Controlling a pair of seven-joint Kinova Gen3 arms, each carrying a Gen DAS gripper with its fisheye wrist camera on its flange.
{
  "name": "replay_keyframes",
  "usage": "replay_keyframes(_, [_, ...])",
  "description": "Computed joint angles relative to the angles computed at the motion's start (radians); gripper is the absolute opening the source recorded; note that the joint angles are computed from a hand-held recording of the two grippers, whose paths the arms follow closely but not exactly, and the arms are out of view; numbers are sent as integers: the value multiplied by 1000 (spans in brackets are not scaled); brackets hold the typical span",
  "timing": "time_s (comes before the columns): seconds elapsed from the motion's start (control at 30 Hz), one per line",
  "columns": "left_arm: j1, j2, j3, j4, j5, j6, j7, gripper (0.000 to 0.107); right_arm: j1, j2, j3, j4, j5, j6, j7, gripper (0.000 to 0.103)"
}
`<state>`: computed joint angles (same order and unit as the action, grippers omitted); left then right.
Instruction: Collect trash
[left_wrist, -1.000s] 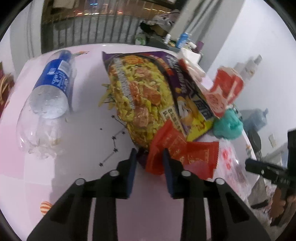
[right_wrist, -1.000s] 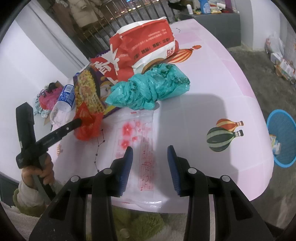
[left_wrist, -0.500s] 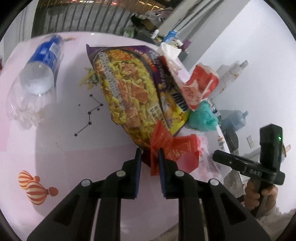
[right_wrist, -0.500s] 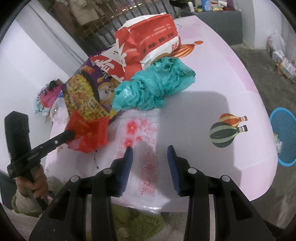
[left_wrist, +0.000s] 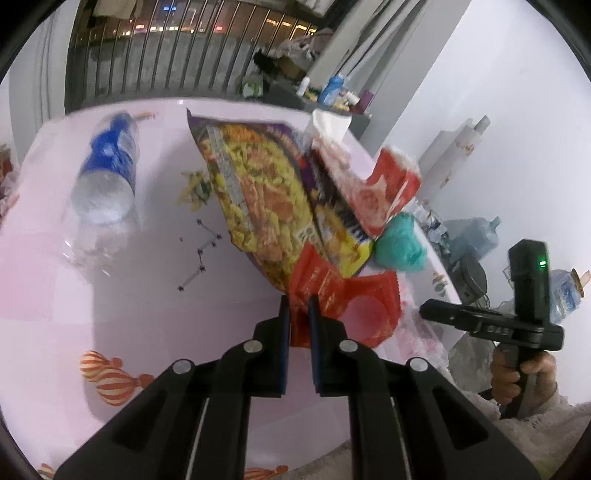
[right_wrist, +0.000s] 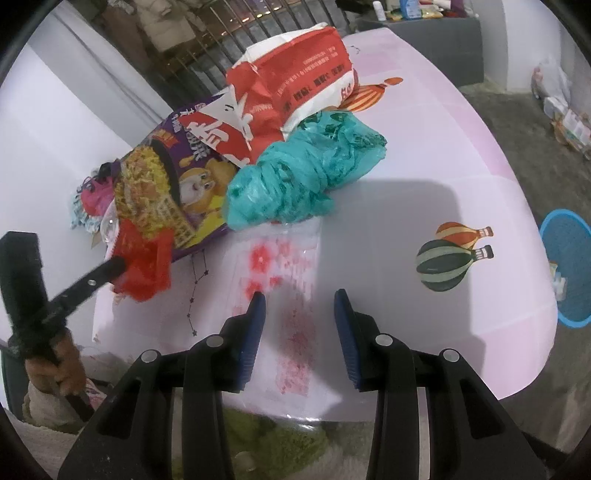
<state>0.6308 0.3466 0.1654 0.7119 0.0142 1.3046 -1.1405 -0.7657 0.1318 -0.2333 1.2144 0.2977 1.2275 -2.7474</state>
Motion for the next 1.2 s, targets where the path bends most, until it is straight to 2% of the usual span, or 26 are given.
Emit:
replay_keyframes(0.13, [2, -22, -5, 10, -18, -29, -13, 9, 1, -1, 0, 1, 0, -1, 1, 37])
replay_keyframes(0.27, [85, -6, -42, -26, -145, -4, -27, 9, 4, -2, 1, 3, -4, -4, 4, 37])
replay_keyframes(0.43, [45, -17, 2, 3, -77, -56, -56, 9, 6, -3, 0, 6, -4, -7, 2, 37])
replay_keyframes(0.63, [92, 8, -25, -27, -132, -29, -47, 9, 9, -3, 1, 5, -7, -10, 5, 36])
replay_keyframes(0.77, [82, 0, -28, -4, -138, -38, -28, 10, 9, -6, 0, 14, -6, -18, 1, 36])
replay_keyframes(0.83, [64, -6, -15, 7, -115, -44, -48, 17, 10, -6, 0, 15, -6, -19, 1, 36])
replay_keyframes(0.9, [60, -9, -4, 18, -103, -54, -81, 40, 9, -6, -1, 15, -5, -19, -2, 36])
replay_keyframes(0.97, [71, -17, 6, 43, -107, -83, -129, 46, 8, -9, -2, 17, -3, -17, -5, 36])
replay_keyframes(1.07, [116, 10, 8, 26, -161, -71, -188, 48, 9, -10, -3, 17, -3, -16, -4, 36])
replay_keyframes(1.2, [243, 83, -51, -33, -323, -10, -276, 48, 6, -9, -5, 15, 0, -13, -8, 36])
